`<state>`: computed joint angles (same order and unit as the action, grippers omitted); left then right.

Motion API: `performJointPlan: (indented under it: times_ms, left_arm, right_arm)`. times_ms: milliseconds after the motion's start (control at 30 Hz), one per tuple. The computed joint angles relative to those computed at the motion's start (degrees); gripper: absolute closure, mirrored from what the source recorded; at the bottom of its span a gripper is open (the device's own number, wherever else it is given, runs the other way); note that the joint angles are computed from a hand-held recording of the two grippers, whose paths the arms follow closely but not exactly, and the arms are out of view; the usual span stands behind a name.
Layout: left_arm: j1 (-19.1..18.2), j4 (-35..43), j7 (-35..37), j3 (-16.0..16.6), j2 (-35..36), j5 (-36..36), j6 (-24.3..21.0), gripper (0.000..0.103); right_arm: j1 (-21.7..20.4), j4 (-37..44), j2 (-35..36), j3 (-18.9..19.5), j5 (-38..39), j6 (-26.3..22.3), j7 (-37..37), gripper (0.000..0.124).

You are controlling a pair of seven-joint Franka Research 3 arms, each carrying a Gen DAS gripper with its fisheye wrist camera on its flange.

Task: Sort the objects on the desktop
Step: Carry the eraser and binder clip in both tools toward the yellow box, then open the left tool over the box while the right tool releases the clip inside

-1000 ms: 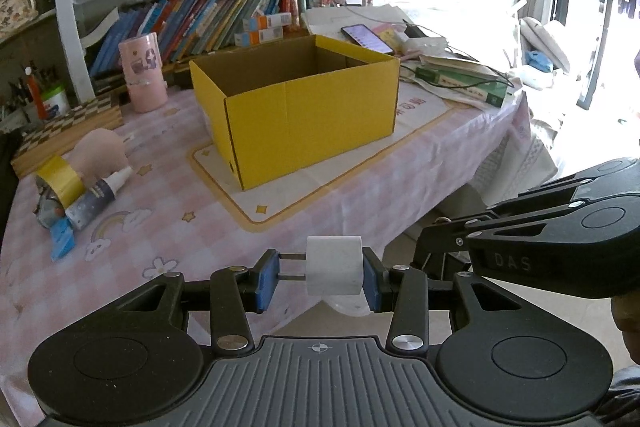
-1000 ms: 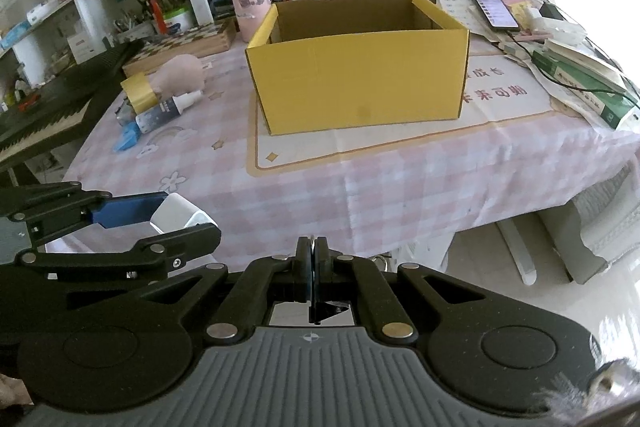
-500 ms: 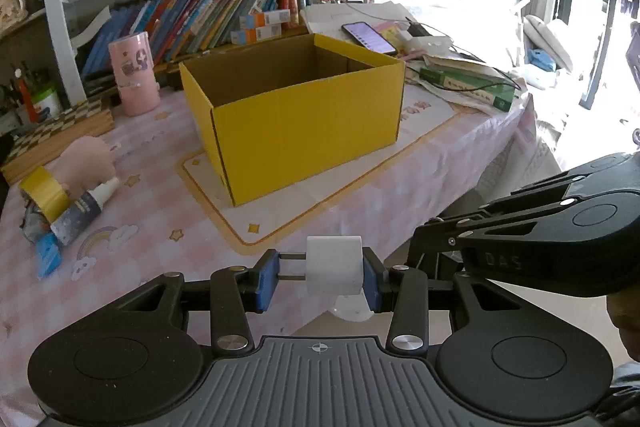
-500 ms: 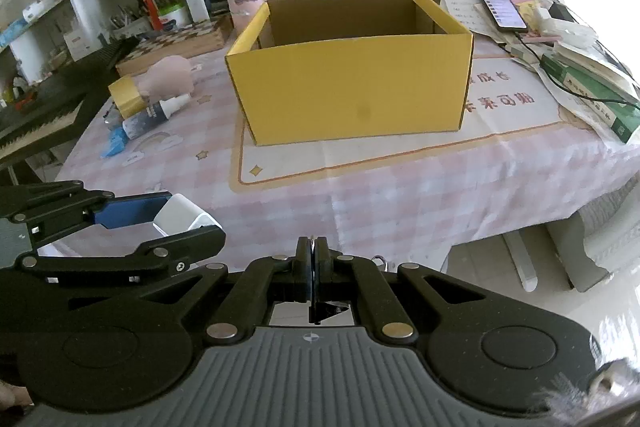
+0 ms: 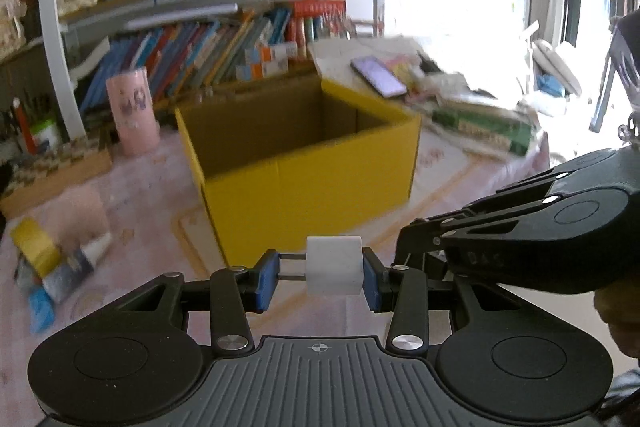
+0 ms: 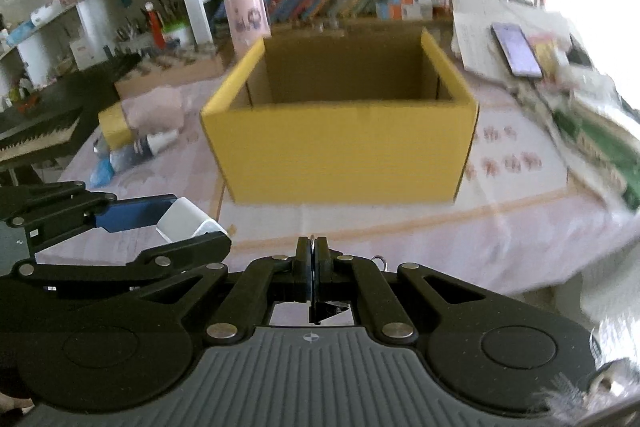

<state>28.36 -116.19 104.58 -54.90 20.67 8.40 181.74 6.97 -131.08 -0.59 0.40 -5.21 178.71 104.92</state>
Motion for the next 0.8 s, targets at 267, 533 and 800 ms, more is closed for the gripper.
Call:
performJointPlan:
  times_ms: [267, 533, 800]
  left_arm:
    - [-18.81, 10.31, -6.27, 17.73, 2.16, 2.96, 1.74, 0.062]
    - [-36.4, 23.16, -13.3, 35.67, 7.08, 5.96, -1.18, 0.062]
    - [-48.23, 42.29, -23.13, 49.17, 17.84, 11.98, -12.52, 0.062]
  right_arm:
    - [-4.71, 8.27, 4.14, 6.38, 34.34, 3.23, -38.38, 0.122]
    - [-8.63, 21.98, 11.5, 9.22, 54.42, -0.24, -64.39, 0.122]
    - [-7.31, 36.69, 22.09, 3.71, 43.67, -9.8, -60.28, 0.122]
